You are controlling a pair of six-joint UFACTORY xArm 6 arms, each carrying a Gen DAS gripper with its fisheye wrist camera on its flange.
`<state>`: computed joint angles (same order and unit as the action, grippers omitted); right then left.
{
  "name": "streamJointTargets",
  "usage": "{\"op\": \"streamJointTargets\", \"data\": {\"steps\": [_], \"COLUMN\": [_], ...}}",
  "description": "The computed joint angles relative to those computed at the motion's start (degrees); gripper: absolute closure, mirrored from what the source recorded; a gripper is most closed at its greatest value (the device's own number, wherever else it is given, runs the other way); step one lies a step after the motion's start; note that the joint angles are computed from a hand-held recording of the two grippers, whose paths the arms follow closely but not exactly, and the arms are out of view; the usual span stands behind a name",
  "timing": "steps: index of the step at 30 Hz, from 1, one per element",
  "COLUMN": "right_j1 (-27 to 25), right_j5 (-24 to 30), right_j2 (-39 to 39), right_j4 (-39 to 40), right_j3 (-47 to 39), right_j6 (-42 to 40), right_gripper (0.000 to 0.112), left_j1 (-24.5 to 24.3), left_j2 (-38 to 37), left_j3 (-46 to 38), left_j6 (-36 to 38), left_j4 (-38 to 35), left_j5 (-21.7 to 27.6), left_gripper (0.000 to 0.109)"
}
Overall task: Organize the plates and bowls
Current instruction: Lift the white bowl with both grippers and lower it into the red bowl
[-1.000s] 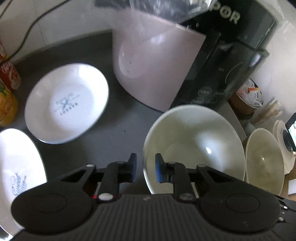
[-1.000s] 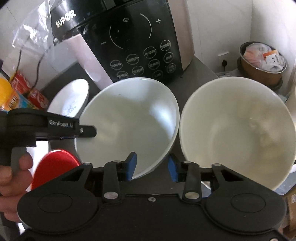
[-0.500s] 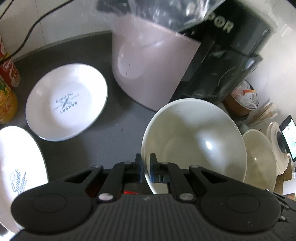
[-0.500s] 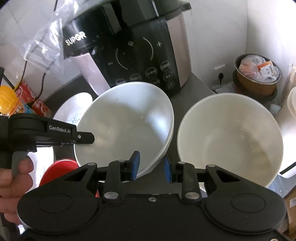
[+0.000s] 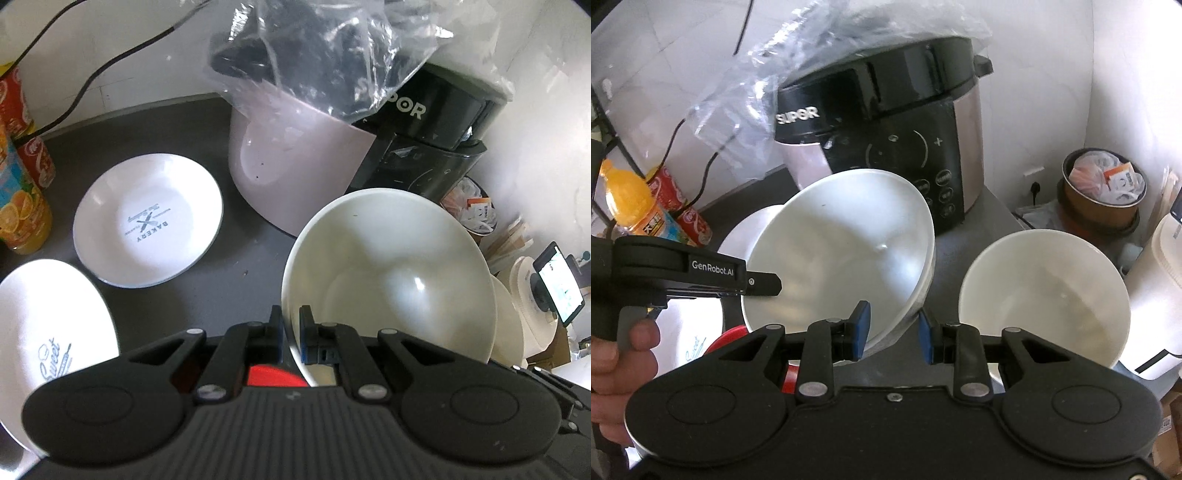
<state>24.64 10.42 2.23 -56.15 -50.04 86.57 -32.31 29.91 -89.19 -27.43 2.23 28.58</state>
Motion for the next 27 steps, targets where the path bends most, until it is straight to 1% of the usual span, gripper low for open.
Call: {"op": "streamJointTargets", "data": {"steps": [2, 7, 14, 18, 27], "right_j1": [0.5, 2.1, 5.0, 6.3, 8.6], "right_j5": [-0.3, 0.7, 2.3, 2.8, 3.2], "right_j2": [-1.0, -3.3, -4.2, -4.1, -3.0], "right_j4": [2.1, 0.6, 1.3, 0.9, 2.0], "right_j3": [0.6, 1.0, 0.6, 0.2, -0.6], "right_j6": [-0.9, 0.3, -0.1, 0.4, 0.0], "right_gripper": [0.084, 0.084, 0.085, 0.085, 0.085], "left_j1": [0.0, 0.2, 1.0, 1.6, 2.8], "left_j2": [-1.8, -6.7, -13.1, -14.8, -19.4], "left_j3": [2.3, 7.8, 15.3, 17.6, 23.8], "left_j6": [-1.1, -2.5, -4.2, -5.2, -6.1], "left_j4": [1.0, 1.3, 2.3, 3.5, 3.7], "left_j5": [-0.8, -2.7, -4.6, -5.2, -6.4], "left_gripper": [0.102, 0.102, 0.101, 0.101, 0.101]}}
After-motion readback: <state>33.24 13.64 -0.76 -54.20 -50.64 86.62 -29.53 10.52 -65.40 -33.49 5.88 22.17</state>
